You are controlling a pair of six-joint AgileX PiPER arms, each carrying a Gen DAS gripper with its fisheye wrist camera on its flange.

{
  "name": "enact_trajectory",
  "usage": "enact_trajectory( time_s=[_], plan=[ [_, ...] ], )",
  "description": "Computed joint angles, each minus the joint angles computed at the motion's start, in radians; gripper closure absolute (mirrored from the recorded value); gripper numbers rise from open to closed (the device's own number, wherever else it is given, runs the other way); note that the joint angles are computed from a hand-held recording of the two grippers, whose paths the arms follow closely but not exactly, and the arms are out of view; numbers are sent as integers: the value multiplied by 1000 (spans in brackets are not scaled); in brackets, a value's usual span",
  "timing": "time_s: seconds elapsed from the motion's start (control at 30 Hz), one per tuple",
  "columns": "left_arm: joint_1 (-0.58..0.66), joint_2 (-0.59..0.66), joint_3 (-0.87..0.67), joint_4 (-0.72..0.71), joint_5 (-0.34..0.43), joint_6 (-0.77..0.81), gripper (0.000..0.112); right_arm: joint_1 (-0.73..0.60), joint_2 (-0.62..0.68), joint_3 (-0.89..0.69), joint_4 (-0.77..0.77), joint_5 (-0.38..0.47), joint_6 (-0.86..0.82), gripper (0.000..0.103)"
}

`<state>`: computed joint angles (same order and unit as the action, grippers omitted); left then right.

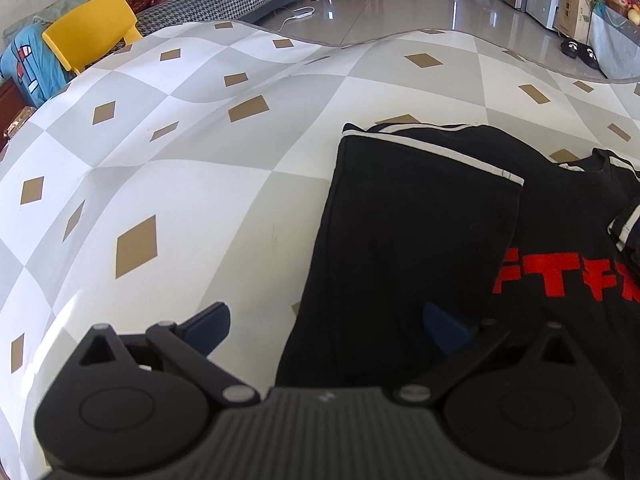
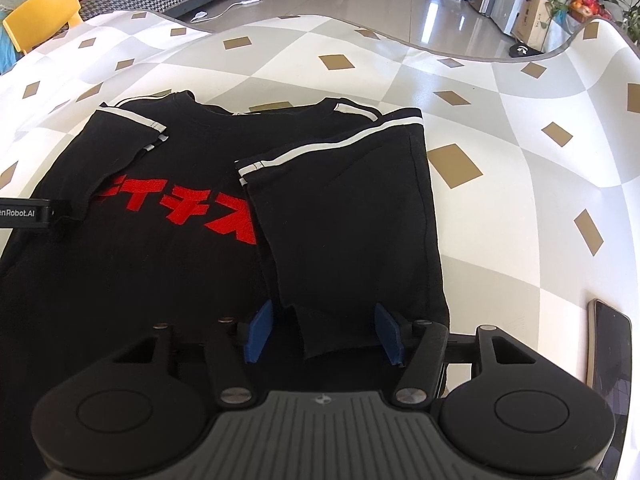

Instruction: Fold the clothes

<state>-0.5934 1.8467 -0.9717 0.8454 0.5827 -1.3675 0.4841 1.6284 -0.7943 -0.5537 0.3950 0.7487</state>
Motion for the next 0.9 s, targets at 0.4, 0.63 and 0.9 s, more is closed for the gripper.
enact_trajectory(
  time_s=[0.4,0.63,0.9],
  plan=[
    [-13,-81,77,-154,-15,86,9,-101,-103,65,384,1,-430,45],
    [-61,-129,103,-132,12,34,10,-230,-190,103,485,-73,-481,46],
    [-154,-147,102,-31,8,-68,10,-300,-149,94,517,-121,-436,46]
  ],
)
